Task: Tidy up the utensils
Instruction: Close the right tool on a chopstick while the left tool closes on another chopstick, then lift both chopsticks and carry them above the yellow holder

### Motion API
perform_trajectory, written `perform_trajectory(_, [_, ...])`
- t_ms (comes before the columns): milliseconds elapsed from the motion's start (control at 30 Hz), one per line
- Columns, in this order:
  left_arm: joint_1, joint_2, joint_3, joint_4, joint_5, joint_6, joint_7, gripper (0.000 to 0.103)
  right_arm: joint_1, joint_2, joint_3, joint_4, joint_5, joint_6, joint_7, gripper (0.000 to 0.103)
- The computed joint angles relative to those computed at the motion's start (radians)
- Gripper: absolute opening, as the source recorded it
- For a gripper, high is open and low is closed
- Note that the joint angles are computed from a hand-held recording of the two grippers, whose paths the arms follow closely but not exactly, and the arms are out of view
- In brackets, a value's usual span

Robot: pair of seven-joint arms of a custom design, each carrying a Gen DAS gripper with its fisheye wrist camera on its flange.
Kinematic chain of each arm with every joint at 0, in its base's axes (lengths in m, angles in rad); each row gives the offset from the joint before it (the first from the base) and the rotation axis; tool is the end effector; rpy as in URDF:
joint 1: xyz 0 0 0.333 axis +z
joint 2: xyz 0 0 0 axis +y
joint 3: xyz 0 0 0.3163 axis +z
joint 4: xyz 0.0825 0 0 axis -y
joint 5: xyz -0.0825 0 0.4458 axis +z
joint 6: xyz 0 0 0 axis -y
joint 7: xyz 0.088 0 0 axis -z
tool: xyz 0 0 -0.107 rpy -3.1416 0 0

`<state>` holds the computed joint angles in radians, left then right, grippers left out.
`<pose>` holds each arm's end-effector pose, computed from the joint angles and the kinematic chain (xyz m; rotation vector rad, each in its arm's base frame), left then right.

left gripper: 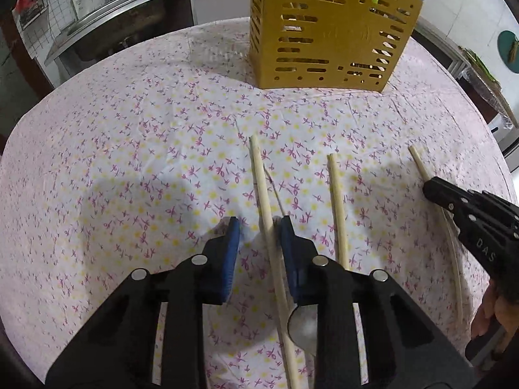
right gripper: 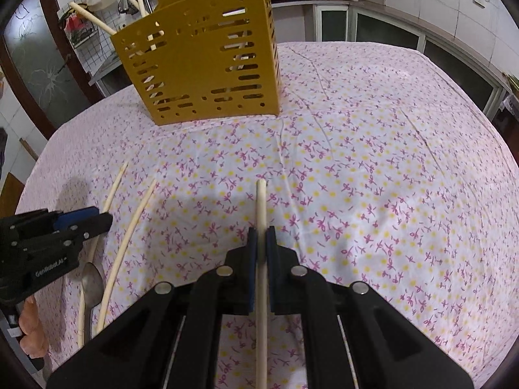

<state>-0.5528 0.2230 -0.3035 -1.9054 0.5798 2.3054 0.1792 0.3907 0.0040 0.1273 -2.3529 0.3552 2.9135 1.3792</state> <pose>0.4592 -0.5006 0.3762 -2.1607 1.7731 -0.4430 0.5194 0.2714 0.3447 -2.1439 1.4432 -0.2365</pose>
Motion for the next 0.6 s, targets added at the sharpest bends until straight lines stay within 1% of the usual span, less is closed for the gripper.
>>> perform_trajectory(67, [0.002, 0.012, 0.003, 0.015, -0.003, -0.006, 0.008, 0.024, -0.001, 0.003, -0.001, 0.010, -0.016, -0.018, 0.011, 0.006])
perform_trajectory(133, [0.000, 0.018, 0.007, 0.027, 0.000, -0.017, -0.002, 0.018, -0.001, 0.001, -0.001, 0.012, -0.006, -0.026, -0.003, 0.006])
perform_trajectory(200, [-0.003, 0.015, 0.009, 0.024, 0.008, -0.019, -0.021, 0.008, -0.001, -0.005, -0.001, 0.002, 0.017, -0.008, -0.025, 0.006])
perform_trajectory(267, [0.002, -0.003, 0.011, -0.003, 0.012, 0.013, -0.047, 0.006, -0.001, -0.012, -0.002, -0.008, 0.068, 0.010, -0.064, 0.006])
perform_trajectory(333, [0.009, -0.028, 0.012, -0.036, 0.018, 0.051, -0.079, 0.004, 0.005, -0.024, -0.003, -0.015, 0.187, 0.030, -0.158, 0.006])
perform_trajectory(367, [0.011, -0.043, 0.013, -0.055, 0.030, 0.069, -0.098, 0.004, 0.014, -0.034, -0.006, -0.017, 0.300, 0.041, -0.253, 0.006])
perform_trajectory(400, [0.010, -0.056, 0.013, -0.071, 0.050, 0.087, -0.125, 0.004, 0.021, -0.040, -0.010, -0.015, 0.375, 0.045, -0.320, 0.006])
perform_trajectory(433, [0.007, -0.076, 0.015, -0.090, 0.091, 0.106, -0.167, 0.004, 0.030, -0.051, -0.013, -0.017, 0.456, 0.062, -0.387, 0.006])
perform_trajectory(467, [0.005, -0.090, 0.015, -0.101, 0.132, 0.118, -0.205, 0.004, 0.045, -0.061, -0.022, -0.014, 0.581, 0.074, -0.495, 0.006])
perform_trajectory(500, [0.001, -0.105, 0.014, -0.110, 0.187, 0.126, -0.247, 0.004, 0.073, -0.072, -0.047, -0.001, 0.731, 0.066, -0.629, 0.006])
perform_trajectory(567, [-0.006, -0.125, 0.006, -0.116, 0.286, 0.110, -0.324, 0.004, 0.056, -0.083, -0.027, 0.010, 0.865, 0.077, -0.745, 0.006])
perform_trajectory(600, [-0.005, -0.134, 0.000, -0.115, 0.314, 0.106, -0.341, 0.004, 0.078, -0.093, -0.049, 0.021, 0.989, 0.075, -0.858, 0.006])
